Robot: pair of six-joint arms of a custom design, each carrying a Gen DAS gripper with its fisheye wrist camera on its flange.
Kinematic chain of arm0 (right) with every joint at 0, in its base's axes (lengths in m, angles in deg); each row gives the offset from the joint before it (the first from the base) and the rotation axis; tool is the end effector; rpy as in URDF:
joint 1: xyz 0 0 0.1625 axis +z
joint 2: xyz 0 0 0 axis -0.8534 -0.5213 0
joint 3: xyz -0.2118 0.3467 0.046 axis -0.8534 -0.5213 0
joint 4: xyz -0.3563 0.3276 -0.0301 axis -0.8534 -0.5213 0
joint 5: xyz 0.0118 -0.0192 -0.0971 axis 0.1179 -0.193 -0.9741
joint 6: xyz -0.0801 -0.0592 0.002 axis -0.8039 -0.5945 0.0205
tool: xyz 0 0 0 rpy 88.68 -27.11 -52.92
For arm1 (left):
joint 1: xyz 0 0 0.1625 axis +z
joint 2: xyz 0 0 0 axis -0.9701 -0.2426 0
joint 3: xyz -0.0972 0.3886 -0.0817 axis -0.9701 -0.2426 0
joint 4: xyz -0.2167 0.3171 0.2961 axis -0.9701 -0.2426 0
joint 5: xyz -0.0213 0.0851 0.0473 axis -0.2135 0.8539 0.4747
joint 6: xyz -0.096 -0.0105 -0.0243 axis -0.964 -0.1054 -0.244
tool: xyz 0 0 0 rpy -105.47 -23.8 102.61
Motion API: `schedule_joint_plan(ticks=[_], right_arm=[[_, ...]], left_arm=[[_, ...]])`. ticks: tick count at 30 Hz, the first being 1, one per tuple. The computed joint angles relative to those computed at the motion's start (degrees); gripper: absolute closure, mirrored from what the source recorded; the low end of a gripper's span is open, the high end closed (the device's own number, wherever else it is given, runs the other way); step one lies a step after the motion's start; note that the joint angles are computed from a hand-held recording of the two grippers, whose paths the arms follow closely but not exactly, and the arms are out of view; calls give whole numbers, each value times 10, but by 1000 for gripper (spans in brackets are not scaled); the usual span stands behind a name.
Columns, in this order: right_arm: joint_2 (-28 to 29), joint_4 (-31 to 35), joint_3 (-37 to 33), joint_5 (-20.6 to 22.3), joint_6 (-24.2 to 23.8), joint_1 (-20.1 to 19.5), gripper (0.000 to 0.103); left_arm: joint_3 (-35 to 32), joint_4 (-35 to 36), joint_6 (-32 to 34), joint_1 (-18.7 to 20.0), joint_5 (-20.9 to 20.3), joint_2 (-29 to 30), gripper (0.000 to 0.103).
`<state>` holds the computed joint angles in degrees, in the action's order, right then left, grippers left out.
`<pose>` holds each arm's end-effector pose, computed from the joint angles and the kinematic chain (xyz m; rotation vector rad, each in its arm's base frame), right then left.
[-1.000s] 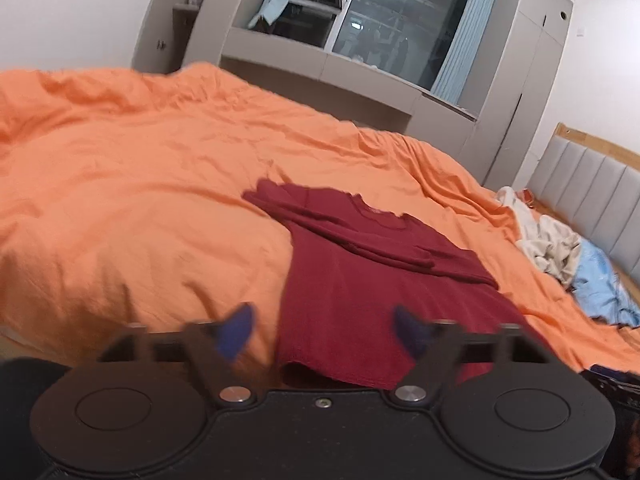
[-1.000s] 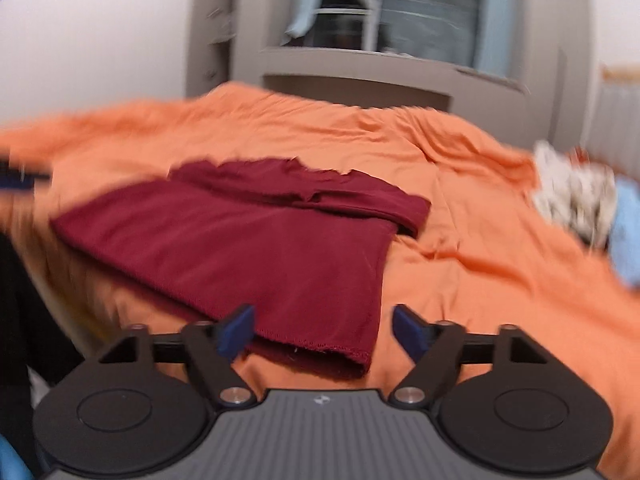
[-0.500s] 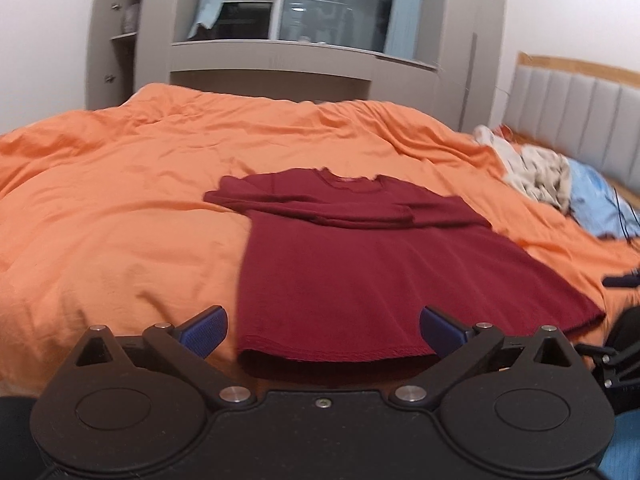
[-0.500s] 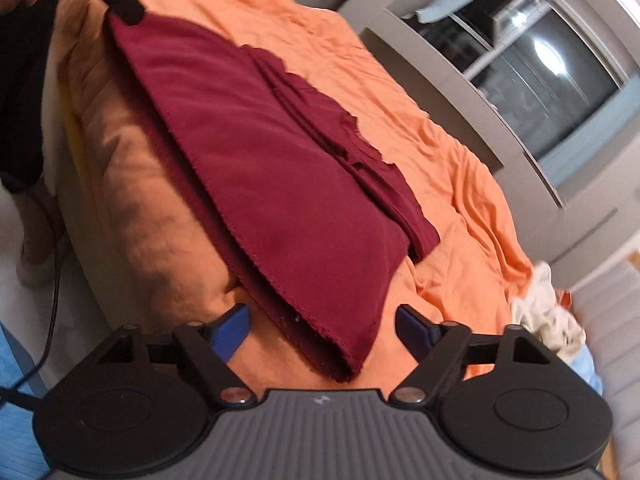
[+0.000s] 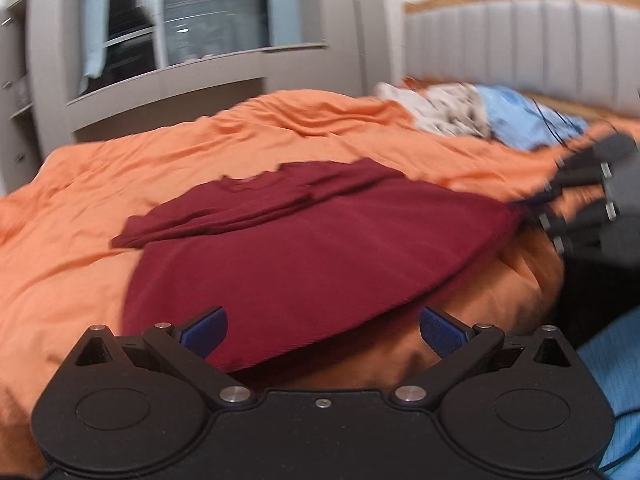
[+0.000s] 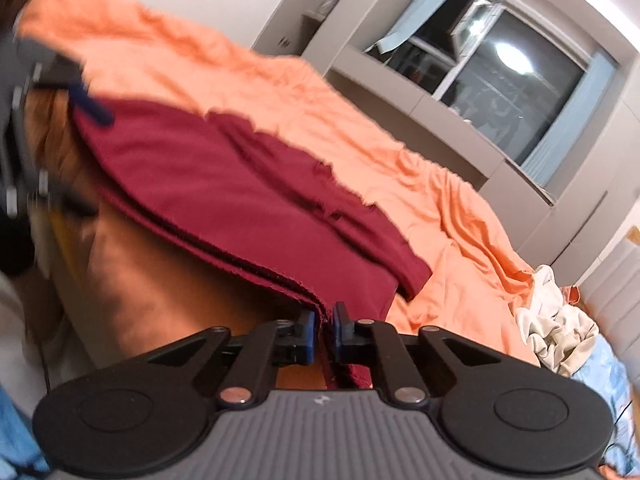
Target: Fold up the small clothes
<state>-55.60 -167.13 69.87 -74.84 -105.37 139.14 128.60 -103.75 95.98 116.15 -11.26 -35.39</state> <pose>0.0214 -0.7886 0.3927 1.6672 -1.7734 0.8831 -0.4341 -0.6571 -0.0214 0.6589 2.0121 -1.1100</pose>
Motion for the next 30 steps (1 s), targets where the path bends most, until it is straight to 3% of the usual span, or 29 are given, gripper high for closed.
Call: schedule_joint_plan(ticks=[3, 8, 12, 15, 18, 20, 23, 25, 26, 28, 30], right_arm=[[2, -6, -6, 28, 19, -2, 95], [0, -31, -2, 51, 35, -6, 95], [4, -41, -8, 53, 63, -9, 95], [3, -43, -8, 53, 65, -9, 95], [1, -46, -3, 47, 60, -9, 95], [1, -50, 0, 43, 55, -8, 95], [1, -65, 8, 41, 46, -8, 95], [2, -77, 13, 42, 38, -8, 95], [2, -84, 16, 43, 35, -8, 95], [3, -98, 21, 46, 33, -8, 95], [3, -117, 26, 60, 39, -10, 96]], left_arm=[[-26, 33, 13, 4, 6, 19, 1], [-65, 93, -12, 8, 66, 42, 3], [-56, 58, -13, 8, 108, 34, 14], [-43, 72, -36, 6, 158, 22, 18], [-30, 56, -23, 4, 194, 14, 27], [-23, 13, 13, 2, 195, 12, 32], [-30, -70, 93, 0, 185, 19, 44], [-34, -112, 143, 0, 175, 24, 62], [-40, -135, 167, 0, 172, 29, 65], [-44, -180, 204, 0, 162, 33, 85], [-50, -225, 229, -1, 146, 37, 89]])
